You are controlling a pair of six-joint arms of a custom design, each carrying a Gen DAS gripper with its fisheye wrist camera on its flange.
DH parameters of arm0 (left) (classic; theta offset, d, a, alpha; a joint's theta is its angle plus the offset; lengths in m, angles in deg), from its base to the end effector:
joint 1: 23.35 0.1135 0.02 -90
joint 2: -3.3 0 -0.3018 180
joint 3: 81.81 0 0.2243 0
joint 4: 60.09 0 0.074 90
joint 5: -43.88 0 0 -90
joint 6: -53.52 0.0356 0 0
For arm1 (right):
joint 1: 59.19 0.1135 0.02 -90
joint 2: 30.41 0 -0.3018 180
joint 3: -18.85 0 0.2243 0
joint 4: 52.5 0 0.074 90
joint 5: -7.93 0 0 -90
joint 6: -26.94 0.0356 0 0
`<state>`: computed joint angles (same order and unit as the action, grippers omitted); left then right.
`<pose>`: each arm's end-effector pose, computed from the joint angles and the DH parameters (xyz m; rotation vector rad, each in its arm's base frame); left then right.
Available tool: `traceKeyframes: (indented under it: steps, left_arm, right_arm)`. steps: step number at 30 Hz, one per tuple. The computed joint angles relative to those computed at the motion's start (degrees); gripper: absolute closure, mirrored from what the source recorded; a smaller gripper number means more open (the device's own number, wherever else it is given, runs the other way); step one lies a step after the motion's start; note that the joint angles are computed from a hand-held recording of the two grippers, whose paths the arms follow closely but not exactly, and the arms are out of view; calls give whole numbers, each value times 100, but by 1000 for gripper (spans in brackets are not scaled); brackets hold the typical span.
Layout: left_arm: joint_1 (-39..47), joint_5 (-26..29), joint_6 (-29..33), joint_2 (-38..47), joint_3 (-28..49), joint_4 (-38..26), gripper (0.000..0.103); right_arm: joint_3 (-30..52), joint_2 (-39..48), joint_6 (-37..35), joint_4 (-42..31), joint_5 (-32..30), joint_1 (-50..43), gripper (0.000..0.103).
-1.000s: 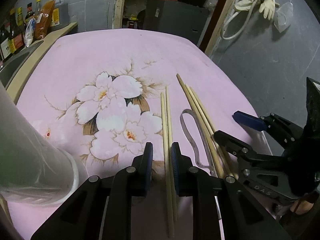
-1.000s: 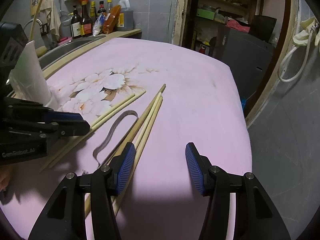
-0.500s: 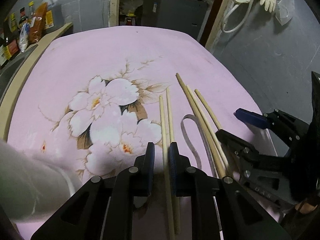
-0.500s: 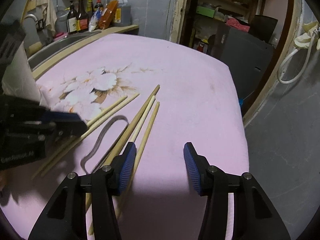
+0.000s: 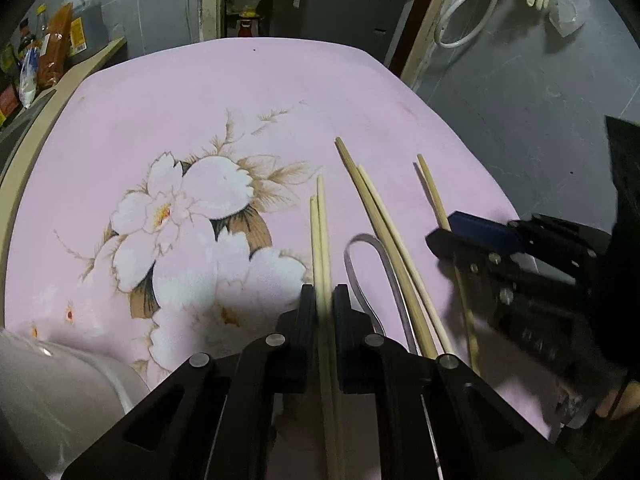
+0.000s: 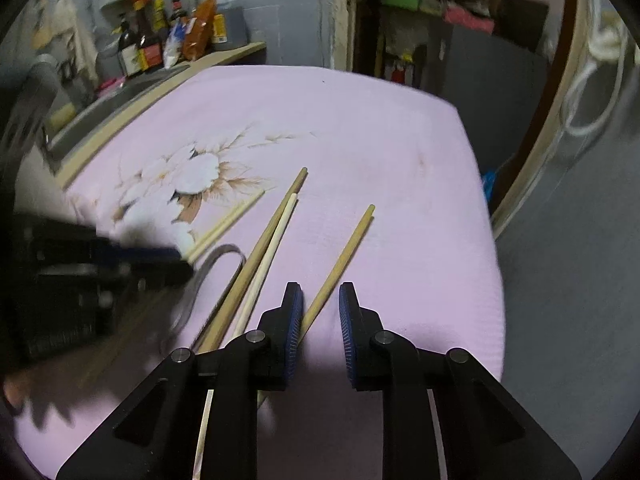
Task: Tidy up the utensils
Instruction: 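Grasp a wooden chopstick with the left tool while the right tool grasps another, then lift both chopsticks and carry them up over the white holder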
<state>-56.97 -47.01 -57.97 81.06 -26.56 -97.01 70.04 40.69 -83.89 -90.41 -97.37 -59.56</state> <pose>0.1826 -0.1208 0.2282 0.2738 2.6296 -0.3160 0.1909 0.0082 0.2309 -0.5471 2.4782 0.2003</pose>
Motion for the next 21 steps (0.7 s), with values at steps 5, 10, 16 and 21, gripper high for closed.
traceKeyframes:
  steps: [5, 10, 16, 21]
  left_arm:
    - [92, 163, -177, -366, -254, 35, 101]
    - [139, 217, -308, -912, -492, -60, 101]
    - [45, 255, -558, -1322, -606, -222, 101]
    - [-510, -48, -884, -1908, -782, -82, 101]
  right_arm:
    - [-33, -163, -108, -185, -146, -100, 93]
    - [-42, -355, -294, -507, -547, -508, 100]
    - [-154, -933, -670, -1033, -850, -974, 100]
    - [-292, -1605, -916, -1286, -1536, -1625, 100]
